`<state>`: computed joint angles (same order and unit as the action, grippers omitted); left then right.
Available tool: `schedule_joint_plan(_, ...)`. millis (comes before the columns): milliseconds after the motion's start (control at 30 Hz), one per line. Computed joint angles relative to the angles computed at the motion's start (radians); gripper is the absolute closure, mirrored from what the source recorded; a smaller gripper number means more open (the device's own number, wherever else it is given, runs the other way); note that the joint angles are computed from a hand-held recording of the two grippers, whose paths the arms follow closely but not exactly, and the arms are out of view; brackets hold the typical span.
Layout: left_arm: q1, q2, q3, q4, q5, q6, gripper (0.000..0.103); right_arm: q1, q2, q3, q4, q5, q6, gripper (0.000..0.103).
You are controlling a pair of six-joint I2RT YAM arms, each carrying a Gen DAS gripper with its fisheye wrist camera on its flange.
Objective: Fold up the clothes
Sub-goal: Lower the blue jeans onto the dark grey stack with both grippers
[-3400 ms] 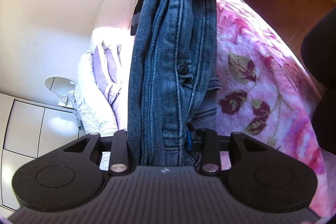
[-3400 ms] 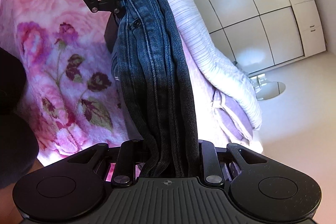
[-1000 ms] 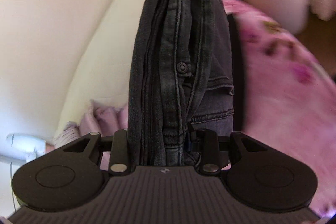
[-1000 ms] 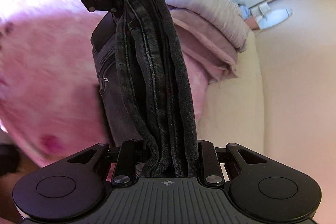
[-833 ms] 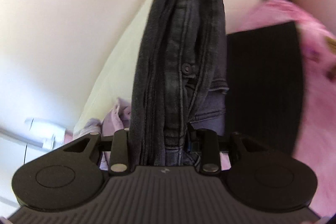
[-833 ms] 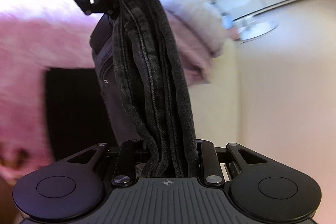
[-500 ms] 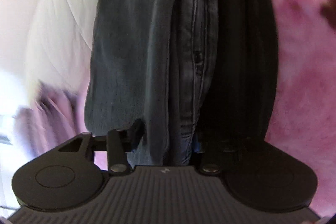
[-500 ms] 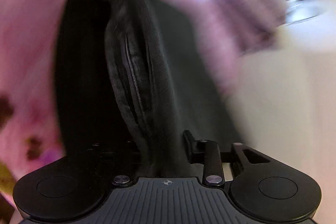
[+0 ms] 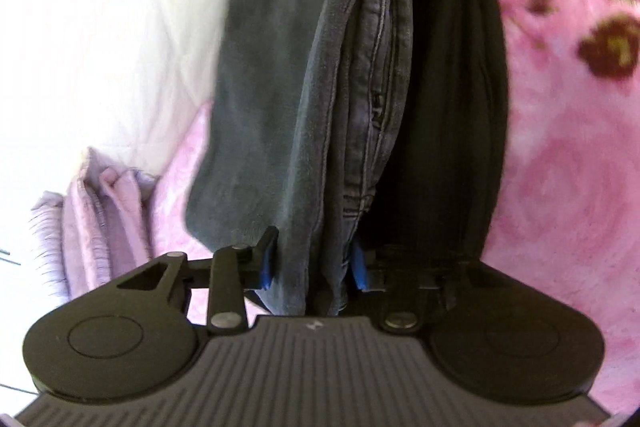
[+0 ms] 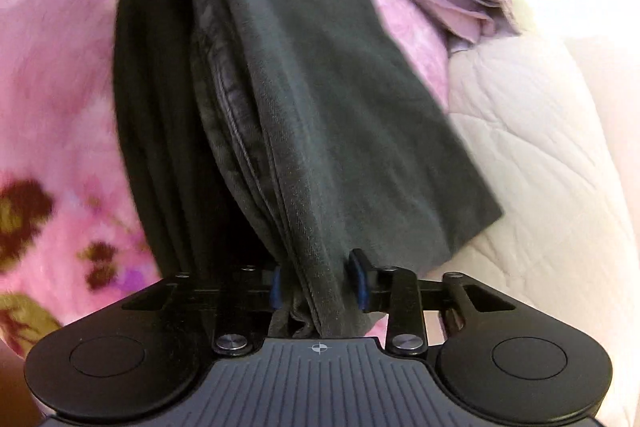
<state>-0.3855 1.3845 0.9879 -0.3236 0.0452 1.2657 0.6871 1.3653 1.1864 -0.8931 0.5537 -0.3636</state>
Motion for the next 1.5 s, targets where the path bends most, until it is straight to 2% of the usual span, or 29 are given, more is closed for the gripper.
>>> schedule_joint_plan(133, 0.0, -0.024, -0.025, -0.008, -0.01, -0.017, 0.072, 0.068, -0.03, -0.007, -0.031, 0.024, 0.046, 0.073)
schedule_joint_plan(300, -0.003, -0.015, -0.093, 0.067, -0.007, 0.025, 0.072, 0.043, 0.021, -0.057, 0.051, -0.006, -0.008, 0.073)
schedule_joint_plan(400, -0.014, -0.034, -0.06, 0.019, -0.015, -0.028, 0.075, 0.052, 0.0, -0.054, 0.034, 0.002, 0.007, 0.073)
schedule_joint_plan(500, -0.039, -0.051, -0.022, -0.029, -0.034, -0.059, 0.075, 0.056, -0.015, -0.002, -0.022, 0.005, 0.103, 0.073)
schedule_joint_plan(700, -0.03, 0.003, -0.054, 0.04, -0.018, 0.04, 0.069, 0.05, -0.009, -0.091, 0.056, 0.01, -0.018, 0.07)
schedule_joint_plan(733, -0.012, -0.005, -0.036, 0.011, -0.006, 0.043, 0.068, 0.06, -0.01, -0.088, 0.045, 0.027, -0.006, 0.069)
schedule_joint_plan(800, 0.018, -0.017, 0.004, -0.047, 0.011, 0.043, 0.06, 0.084, -0.014, -0.076, 0.008, 0.06, 0.03, 0.056)
schedule_joint_plan(933, 0.082, -0.046, 0.13, -0.238, 0.087, 0.012, 0.057, 0.167, -0.029, -0.017, -0.15, 0.109, 0.191, 0.053)
schedule_joint_plan(1033, 0.136, -0.097, 0.17, -0.315, 0.171, 0.034, 0.062, 0.239, -0.01, 0.058, -0.216, 0.105, 0.316, 0.053)
schedule_joint_plan(1100, 0.134, -0.081, 0.2, -0.358, 0.18, 0.069, 0.083, 0.272, 0.012, 0.113, -0.225, 0.104, 0.368, 0.053)
schedule_joint_plan(1133, 0.133, -0.065, 0.205, -0.359, 0.181, 0.096, 0.088, 0.258, 0.024, 0.126, -0.205, 0.091, 0.367, 0.053)
schedule_joint_plan(1167, 0.137, -0.051, 0.193, -0.336, 0.187, 0.132, 0.094, 0.23, 0.038, 0.137, -0.178, 0.07, 0.362, 0.054)
schedule_joint_plan(1233, 0.141, -0.032, 0.168, -0.277, 0.195, 0.181, 0.099, 0.182, 0.079, 0.172, -0.151, 0.028, 0.361, 0.09)
schedule_joint_plan(1267, 0.138, -0.036, 0.15, -0.228, 0.196, 0.171, 0.1, 0.17, 0.102, 0.197, -0.159, 0.021, 0.351, 0.094)
schedule_joint_plan(1333, 0.135, -0.037, 0.122, -0.155, 0.195, 0.151, 0.1, 0.16, 0.113, 0.217, -0.138, 0.041, 0.321, 0.094)
schedule_joint_plan(1500, 0.118, -0.052, 0.034, -0.136, 0.174, 0.193, 0.103, 0.177, 0.138, 0.196, -0.127, 0.036, 0.328, 0.093)
